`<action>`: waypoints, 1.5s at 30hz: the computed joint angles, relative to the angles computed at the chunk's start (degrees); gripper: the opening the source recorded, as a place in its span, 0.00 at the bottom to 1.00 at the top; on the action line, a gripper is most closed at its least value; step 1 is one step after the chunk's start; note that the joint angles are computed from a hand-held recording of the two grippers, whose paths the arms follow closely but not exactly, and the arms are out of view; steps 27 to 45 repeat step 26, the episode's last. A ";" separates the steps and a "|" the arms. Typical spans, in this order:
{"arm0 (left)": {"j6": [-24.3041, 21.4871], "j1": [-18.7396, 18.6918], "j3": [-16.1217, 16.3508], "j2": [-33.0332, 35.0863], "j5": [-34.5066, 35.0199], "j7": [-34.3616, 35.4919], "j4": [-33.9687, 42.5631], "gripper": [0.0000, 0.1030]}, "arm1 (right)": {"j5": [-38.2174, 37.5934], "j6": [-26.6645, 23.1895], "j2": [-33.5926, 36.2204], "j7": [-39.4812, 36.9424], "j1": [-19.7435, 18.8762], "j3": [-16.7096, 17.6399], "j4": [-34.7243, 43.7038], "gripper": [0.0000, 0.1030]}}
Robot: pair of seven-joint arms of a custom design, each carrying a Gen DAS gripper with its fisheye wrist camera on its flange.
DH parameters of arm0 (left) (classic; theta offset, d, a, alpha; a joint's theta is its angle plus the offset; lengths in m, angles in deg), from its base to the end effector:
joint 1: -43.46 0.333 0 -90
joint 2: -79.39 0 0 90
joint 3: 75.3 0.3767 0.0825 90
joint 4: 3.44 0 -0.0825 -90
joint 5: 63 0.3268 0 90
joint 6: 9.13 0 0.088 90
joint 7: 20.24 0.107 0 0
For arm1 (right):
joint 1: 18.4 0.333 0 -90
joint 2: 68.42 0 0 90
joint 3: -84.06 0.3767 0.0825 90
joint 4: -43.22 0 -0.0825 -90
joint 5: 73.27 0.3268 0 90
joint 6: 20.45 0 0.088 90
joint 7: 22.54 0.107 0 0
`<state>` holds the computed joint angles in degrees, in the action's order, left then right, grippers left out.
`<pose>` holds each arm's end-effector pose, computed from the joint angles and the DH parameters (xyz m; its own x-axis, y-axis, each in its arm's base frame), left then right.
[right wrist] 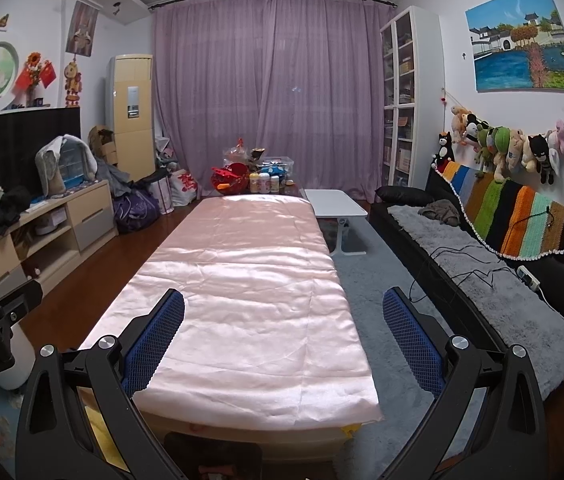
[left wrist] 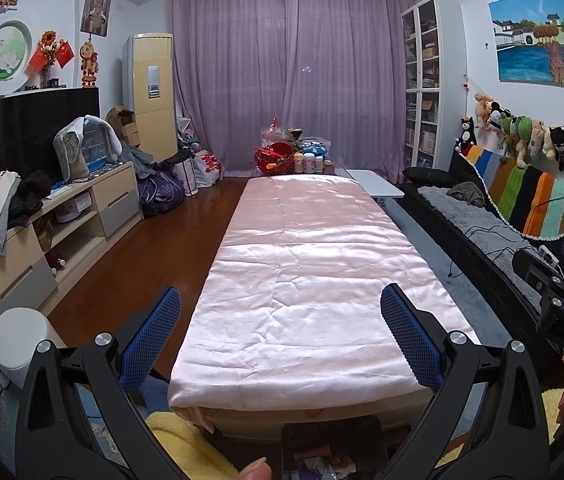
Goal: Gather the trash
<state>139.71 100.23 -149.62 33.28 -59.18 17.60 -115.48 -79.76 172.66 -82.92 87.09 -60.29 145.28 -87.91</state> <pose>0.3826 -0.3846 0.6457 0.2966 -0.9543 -0.0351 -0.4048 -0.0923 -0.9097 0.4325 0.2303 0.6355 0.2613 -0.9653 -0.0049 -0.3441 -0.0884 -0.9348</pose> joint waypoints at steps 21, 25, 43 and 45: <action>1.58 -1.38 0.52 1.55 1.48 -1.89 -1.31 0.92 | -1.90 -1.17 -0.07 2.37 -0.99 0.46 0.56 0.97; 2.56 -2.07 0.49 2.86 1.96 -2.00 -1.86 0.92 | -2.17 -1.15 -0.14 2.76 -1.44 0.83 0.61 0.97; 2.42 -2.08 0.44 2.95 2.18 -2.03 -1.75 0.92 | -2.26 -1.19 -0.10 2.78 -1.22 0.59 0.59 0.97; 2.42 -2.08 0.44 2.95 2.18 -2.03 -1.75 0.92 | -2.26 -1.19 -0.10 2.78 -1.22 0.59 0.59 0.97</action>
